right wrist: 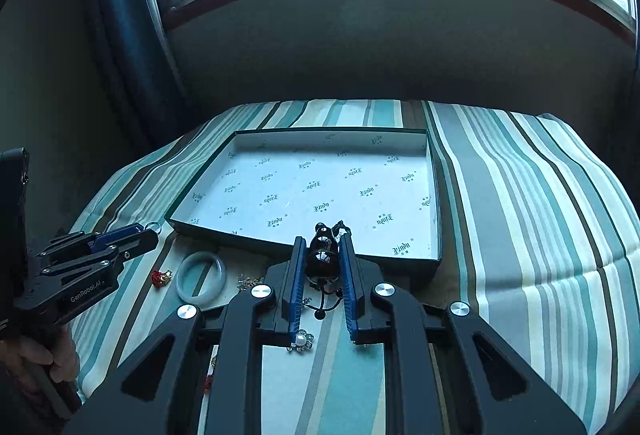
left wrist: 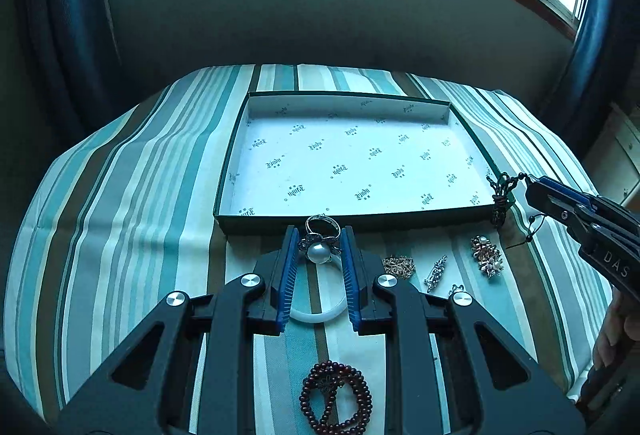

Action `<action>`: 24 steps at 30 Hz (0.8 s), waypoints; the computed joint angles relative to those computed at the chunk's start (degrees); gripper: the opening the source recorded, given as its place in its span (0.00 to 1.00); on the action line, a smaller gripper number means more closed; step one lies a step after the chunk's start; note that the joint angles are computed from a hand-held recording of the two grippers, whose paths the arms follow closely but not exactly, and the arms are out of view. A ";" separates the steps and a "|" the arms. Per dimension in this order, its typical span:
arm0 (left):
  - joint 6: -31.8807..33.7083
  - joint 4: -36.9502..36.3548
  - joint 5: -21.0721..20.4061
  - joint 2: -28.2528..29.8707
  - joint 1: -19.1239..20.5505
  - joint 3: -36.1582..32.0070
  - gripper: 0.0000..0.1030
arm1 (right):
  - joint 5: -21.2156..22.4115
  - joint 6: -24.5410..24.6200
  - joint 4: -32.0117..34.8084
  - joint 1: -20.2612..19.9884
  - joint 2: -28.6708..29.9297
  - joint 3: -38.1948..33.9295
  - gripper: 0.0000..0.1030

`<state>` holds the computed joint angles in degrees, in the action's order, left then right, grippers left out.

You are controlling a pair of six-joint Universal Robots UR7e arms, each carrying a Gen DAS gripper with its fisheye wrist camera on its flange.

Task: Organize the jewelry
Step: 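Carry the ring and pendant into the white tray and open both grippers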

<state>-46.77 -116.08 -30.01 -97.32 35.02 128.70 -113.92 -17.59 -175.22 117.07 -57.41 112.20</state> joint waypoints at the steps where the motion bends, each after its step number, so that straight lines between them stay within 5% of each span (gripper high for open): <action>1: 2.92 -3.45 0.25 1.61 0.78 -0.57 0.21 | 0.49 -0.01 -0.01 -0.07 0.75 -1.07 0.17; 8: 18.18 -21.05 1.33 12.41 7.39 -5.02 0.21 | 2.24 -0.82 1.06 -0.92 7.38 -8.06 0.17; 15: 20.24 -24.69 -0.63 17.86 14.05 -7.06 0.21 | 0.37 -1.07 4.36 -2.64 13.14 -12.06 0.17; 24: 22.68 -27.28 -0.47 20.57 16.46 -7.82 0.21 | -2.05 -2.09 5.98 -3.13 16.41 -14.27 0.17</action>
<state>-24.08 -143.36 -30.48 -76.75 51.48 120.88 -115.96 -19.67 -169.24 113.93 -40.99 97.93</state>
